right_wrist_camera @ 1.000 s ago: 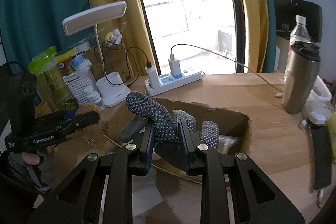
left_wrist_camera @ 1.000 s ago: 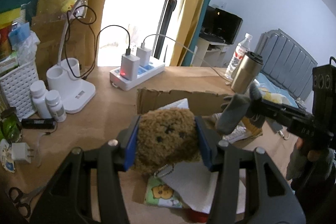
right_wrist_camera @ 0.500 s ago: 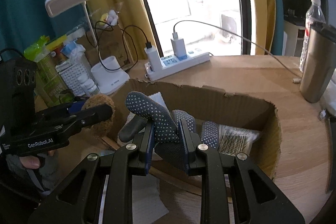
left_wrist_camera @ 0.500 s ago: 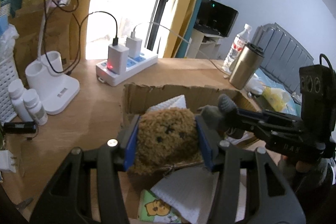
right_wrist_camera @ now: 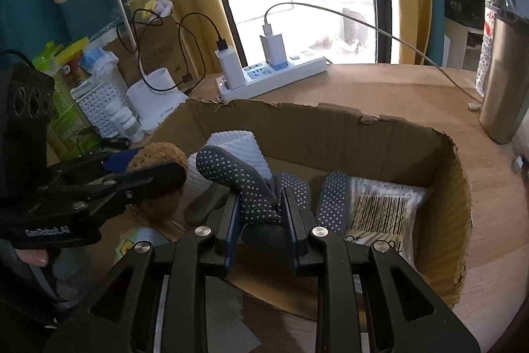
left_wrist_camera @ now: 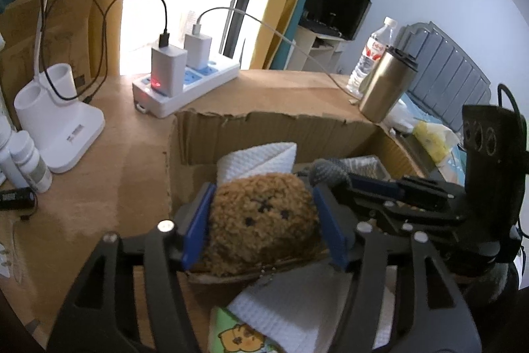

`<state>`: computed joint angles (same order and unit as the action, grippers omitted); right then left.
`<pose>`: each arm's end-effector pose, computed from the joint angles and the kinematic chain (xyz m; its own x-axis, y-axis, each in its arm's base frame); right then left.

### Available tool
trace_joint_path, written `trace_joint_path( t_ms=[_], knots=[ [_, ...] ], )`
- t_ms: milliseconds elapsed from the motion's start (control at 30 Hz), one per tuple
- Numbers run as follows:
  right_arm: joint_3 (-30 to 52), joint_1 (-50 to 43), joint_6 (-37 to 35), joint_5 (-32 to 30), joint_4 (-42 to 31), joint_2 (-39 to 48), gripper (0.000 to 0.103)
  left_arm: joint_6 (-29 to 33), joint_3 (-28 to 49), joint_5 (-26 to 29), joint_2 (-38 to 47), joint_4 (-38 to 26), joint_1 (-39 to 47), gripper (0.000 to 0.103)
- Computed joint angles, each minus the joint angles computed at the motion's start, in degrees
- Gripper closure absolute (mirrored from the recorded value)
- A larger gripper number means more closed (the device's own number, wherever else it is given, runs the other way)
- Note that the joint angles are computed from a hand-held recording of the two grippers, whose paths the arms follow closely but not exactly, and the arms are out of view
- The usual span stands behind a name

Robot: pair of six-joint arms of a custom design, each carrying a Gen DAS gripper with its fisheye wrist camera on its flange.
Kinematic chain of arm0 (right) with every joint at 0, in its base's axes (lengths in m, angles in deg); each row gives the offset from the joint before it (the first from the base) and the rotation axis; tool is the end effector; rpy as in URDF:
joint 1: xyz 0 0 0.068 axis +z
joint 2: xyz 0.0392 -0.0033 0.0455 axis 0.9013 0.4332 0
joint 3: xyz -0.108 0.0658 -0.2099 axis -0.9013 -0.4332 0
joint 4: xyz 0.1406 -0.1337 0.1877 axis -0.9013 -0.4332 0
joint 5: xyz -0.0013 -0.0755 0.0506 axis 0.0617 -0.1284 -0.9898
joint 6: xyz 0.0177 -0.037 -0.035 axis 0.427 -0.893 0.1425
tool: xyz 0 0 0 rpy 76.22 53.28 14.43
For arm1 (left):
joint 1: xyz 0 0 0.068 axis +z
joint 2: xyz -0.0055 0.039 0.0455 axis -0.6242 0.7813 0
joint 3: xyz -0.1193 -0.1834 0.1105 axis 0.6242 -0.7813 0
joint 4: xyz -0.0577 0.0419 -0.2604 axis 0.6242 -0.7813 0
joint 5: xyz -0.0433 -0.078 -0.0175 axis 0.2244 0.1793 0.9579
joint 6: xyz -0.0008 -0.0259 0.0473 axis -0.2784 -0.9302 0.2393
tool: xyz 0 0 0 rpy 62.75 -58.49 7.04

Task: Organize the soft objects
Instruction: 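Carry the bear with the left gripper into the box while the right carries the glove in, then open both grippers to release bear and glove, then withdraw toward the towels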

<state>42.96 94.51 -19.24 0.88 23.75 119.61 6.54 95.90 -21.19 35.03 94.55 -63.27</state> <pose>0.1665 0.0961 0.0992 -0.7237 -0.0892 -0.6843 -0.2969 0.9354 0.1920 0.1907 -0.0961 0.1081 -0.7061 0.0889 -0.7025 0.4092 0.8609 -0.3024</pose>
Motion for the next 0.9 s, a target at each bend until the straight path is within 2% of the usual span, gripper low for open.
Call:
trace_joint_path(
  t_ms=[133, 233, 367, 600, 733, 800, 900],
  knots=[
    [0.3, 0.04, 0.27, 0.28, -0.11, 0.39, 0.075, -0.43, -0.16, 0.28, 0.43, 0.4, -0.27, 0.039],
    [0.16, 1.11, 0.61, 1.96, -1.32, -0.87, 0.068, -0.83, -0.22, 0.81, 0.37, 0.25, 0.16, 0.038],
    [-0.73, 1.98, 1.19, 3.77, -4.62, -5.66, 0.062, -0.8, -0.82, 0.34, -2.49, -1.29, 0.16, 0.038],
    [-1.55, 4.9, 2.75, 7.91, -12.74, -15.68, 0.058, -0.66, -3.51, -1.55, -12.78, -6.39, -0.53, 0.036],
    [-1.75, 8.04, 4.64, 11.22, -18.25, -21.91, 0.057, -1.15, -5.36, -2.03, -19.86, -9.72, -0.2, 0.026],
    [-1.81, 9.92, 5.99, 13.07, -21.07, -24.97, 0.052, -1.23, -6.16, -2.48, -23.82, -12.05, -0.03, 0.02],
    [-1.82, 13.29, 8.21, 16.37, -25.88, -29.69, 0.05, -1.13, -7.01, -3.32, -29.9, -16.59, -0.11, 0.019]
  ],
)
